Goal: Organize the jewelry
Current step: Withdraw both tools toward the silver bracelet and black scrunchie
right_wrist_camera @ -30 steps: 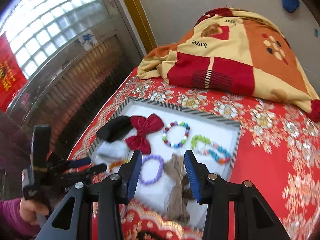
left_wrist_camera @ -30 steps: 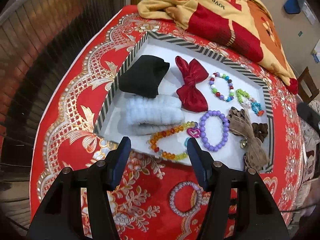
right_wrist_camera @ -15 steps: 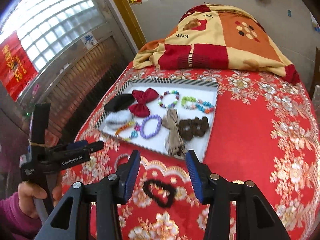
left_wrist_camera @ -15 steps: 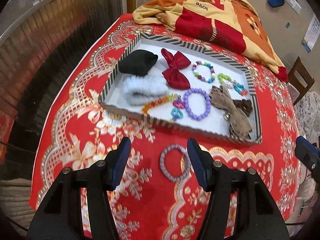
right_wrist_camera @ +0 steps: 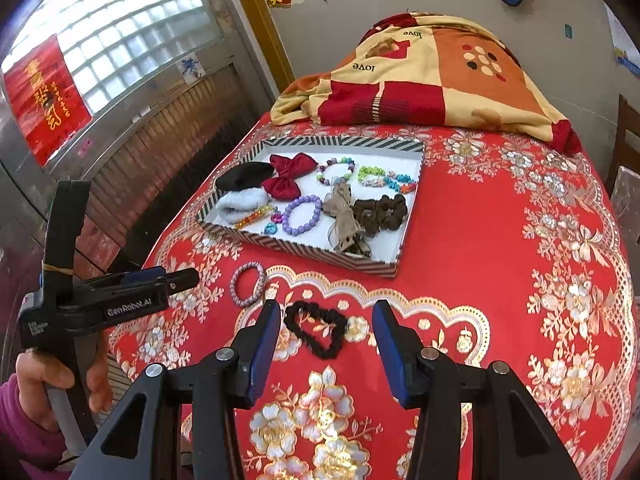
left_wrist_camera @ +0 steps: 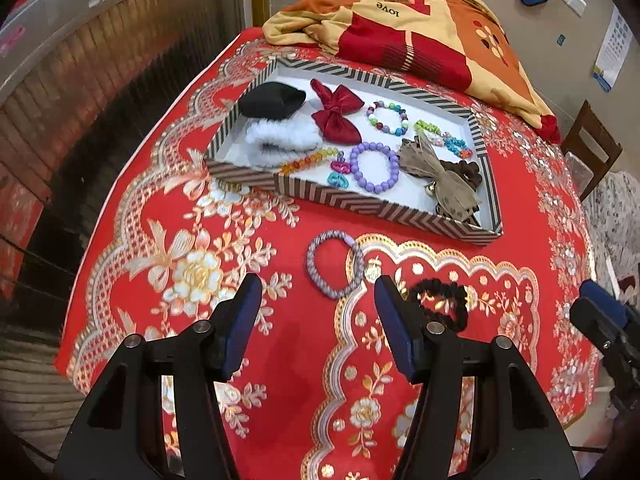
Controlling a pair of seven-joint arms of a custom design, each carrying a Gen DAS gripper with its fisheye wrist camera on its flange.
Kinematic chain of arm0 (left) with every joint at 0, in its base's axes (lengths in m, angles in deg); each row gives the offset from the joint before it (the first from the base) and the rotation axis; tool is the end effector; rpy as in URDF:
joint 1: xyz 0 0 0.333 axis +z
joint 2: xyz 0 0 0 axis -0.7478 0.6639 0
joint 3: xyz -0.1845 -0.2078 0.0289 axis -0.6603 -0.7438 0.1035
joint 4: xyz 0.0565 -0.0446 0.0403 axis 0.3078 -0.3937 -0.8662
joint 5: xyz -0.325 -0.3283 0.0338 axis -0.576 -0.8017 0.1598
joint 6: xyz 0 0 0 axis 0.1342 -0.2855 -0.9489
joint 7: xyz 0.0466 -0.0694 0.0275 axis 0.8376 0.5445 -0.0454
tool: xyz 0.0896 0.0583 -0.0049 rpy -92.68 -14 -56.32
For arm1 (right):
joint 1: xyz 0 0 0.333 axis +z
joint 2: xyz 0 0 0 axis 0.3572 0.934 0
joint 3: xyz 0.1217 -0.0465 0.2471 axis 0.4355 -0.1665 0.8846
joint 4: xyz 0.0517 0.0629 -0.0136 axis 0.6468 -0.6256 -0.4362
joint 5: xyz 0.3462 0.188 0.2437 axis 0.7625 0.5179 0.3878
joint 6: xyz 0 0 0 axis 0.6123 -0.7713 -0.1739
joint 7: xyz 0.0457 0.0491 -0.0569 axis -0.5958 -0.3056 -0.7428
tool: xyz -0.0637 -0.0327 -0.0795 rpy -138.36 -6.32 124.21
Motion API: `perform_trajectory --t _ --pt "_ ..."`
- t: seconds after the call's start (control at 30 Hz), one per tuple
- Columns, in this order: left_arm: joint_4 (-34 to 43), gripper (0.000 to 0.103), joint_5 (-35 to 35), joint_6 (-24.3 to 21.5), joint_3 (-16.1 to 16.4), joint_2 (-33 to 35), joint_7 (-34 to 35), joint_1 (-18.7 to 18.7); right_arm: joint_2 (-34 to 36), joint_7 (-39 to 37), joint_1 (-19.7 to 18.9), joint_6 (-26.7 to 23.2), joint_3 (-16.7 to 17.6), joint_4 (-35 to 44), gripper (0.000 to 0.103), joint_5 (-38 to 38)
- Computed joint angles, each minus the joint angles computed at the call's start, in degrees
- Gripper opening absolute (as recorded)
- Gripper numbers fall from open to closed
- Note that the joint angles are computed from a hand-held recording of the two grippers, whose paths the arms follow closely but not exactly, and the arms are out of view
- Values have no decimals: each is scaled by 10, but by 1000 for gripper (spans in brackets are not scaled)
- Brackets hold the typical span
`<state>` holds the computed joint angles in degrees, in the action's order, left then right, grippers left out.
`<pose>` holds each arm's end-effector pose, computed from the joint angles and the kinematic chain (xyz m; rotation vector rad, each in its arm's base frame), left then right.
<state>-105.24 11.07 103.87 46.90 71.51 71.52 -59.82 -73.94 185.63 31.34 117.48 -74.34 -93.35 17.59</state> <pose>0.5493 -0.2678 0.5705 -1.8305 2.2020 -0.5886 0.4548 0.0409 0.5573 -1.6535 1.8305 -0.4892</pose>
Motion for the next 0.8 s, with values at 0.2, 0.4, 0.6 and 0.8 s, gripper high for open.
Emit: perform_trajectory --t 0.2,0.4,0.6,0.8 --pt "-22 58 -11 -5 7 -27 -12 8 -24 -2 0 -2 -3 -26 45 2" --pt "-30 58 -16 -20 7 -32 -24 13 -34 -4 -1 -4 -5 -40 45 3" --pt "-27 58 -25 -25 6 -26 -23 10 -37 -2 -7 -9 -1 -43 45 -4" --pt "-19 58 -23 -25 3 -15 -19 6 -29 -2 -7 -15 -4 -41 45 -3"
